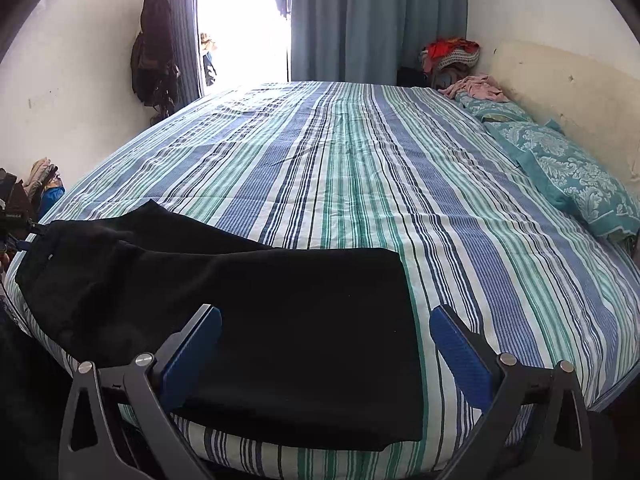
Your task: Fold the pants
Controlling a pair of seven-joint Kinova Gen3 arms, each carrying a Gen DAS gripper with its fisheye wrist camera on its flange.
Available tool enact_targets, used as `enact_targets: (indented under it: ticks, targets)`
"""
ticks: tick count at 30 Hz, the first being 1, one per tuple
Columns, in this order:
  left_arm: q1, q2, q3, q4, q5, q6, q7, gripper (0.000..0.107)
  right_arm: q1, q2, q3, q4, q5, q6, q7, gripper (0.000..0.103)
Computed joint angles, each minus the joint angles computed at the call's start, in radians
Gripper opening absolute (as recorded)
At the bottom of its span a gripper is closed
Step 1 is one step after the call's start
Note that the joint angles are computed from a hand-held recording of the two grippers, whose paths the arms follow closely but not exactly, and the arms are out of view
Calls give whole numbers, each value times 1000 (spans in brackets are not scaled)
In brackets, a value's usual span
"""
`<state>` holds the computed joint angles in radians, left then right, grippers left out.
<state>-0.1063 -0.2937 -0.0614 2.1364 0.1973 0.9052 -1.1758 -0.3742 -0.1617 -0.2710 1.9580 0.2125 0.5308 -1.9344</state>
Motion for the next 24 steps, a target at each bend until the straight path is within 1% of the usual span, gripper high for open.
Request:
enact_targets:
  ticks: [2, 3, 4, 5, 6, 7, 8, 9, 10, 12, 13, 14, 17, 19, 20, 21, 22, 24]
  targets:
    - [72, 4, -84, 48, 81, -50, -54, 97, 3, -4, -4, 2, 10, 3, -7, 103]
    - [87, -8, -107, 76, 118, -87, -83, 97, 4, -4, -1, 3, 8, 4, -7, 103]
    - [87, -24, -111, 94, 138, -108, -96, 96, 4, -5, 2, 4, 4, 5, -6, 103]
    - [90, -36, -127, 111, 175, -121, -120, 90, 5, -4, 6, 3, -1, 7, -4, 103]
    - [96, -49, -149, 123, 211, -121, -135, 68, 7, -4, 9, 3, -4, 7, -3, 103]
    - [85, -64, -152, 127, 231, -111, -134, 56, 10, -4, 12, 4, -6, 5, -4, 103]
    - [63, -82, -141, 125, 240, -95, -117, 37, 11, -6, 17, 6, -11, 3, -1, 103]
    - [45, -106, -127, 123, 252, -85, -93, 25, 12, -9, 22, 8, -20, -1, 5, 103]
    - [19, -127, -94, 109, 253, -66, -52, 23, 11, -11, 31, 10, -33, -5, 15, 103]
    - [-37, -171, -3, 54, 248, -17, 29, 20, 8, -18, 52, 13, -72, -13, 47, 103]
    - [-42, -192, 27, 18, 252, 0, 70, 20, 5, -22, 64, 16, -94, -18, 66, 103]
    - [-28, -203, 46, -15, 269, 1, 94, 19, 3, -27, 76, 18, -119, -23, 87, 103]
    - [59, -202, 115, -144, 262, -14, 216, 19, -4, -42, 114, 25, -196, -42, 154, 103]
    - [95, -168, 168, -233, 266, -24, 273, 19, -11, -53, 149, 31, -260, -55, 204, 103]
    - [128, -143, 186, -279, 248, -25, 313, 19, -16, -59, 169, 36, -296, -63, 232, 103]
    - [149, -100, 223, -326, 231, -38, 353, 19, -20, -64, 190, 39, -333, -70, 258, 103]
    - [152, -54, 269, -369, 220, -55, 376, 19, -22, -70, 209, 44, -367, -77, 280, 103]
    - [148, 39, 362, -419, 219, -127, 385, 19, -20, -77, 246, 52, -429, -86, 318, 103]
